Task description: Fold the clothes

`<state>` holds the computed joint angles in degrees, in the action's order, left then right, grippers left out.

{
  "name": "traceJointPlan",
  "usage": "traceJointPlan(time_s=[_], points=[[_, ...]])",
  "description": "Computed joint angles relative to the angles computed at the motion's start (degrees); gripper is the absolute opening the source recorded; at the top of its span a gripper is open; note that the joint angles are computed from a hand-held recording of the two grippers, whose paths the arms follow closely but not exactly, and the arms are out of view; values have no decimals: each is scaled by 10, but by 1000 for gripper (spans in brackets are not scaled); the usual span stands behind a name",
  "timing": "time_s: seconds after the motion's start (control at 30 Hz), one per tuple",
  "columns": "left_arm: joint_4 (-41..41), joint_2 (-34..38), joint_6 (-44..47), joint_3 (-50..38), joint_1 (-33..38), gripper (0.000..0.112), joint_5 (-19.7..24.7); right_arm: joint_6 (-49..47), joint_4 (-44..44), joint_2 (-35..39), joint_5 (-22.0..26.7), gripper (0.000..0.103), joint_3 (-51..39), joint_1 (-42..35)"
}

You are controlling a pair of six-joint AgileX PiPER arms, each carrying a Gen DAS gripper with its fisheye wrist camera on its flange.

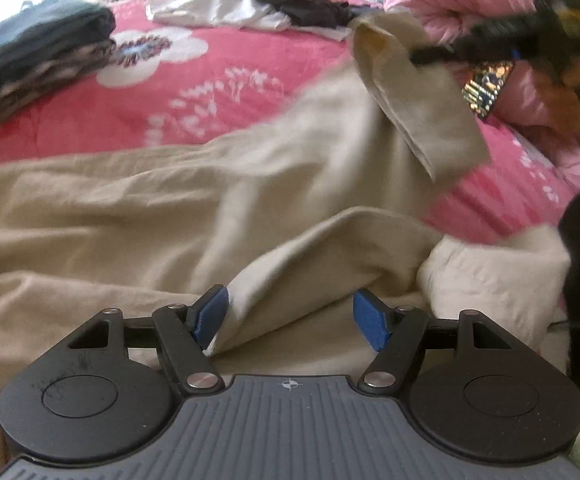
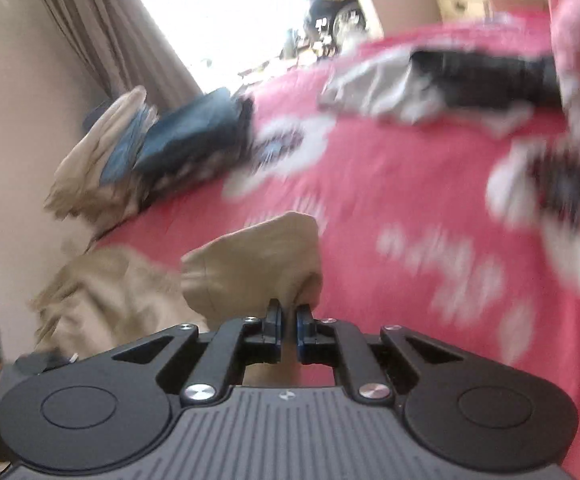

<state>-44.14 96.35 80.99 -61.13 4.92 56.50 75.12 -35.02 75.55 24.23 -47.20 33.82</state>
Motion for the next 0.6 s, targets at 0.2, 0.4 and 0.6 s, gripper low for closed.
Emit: traceJointPlan(time_s=[0.2, 0.4, 0.6], points=[[-32, 68, -67, -65, -55, 69, -35, -162, -14, 135, 80, 7, -204, -77], [-46, 154, -130, -187, -80, 69, -47, -263, -35, 256, 96, 7, -405, -137], [-33, 254, -226, -330, -83, 69, -28, -401, 42, 407, 137, 7, -632, -181]])
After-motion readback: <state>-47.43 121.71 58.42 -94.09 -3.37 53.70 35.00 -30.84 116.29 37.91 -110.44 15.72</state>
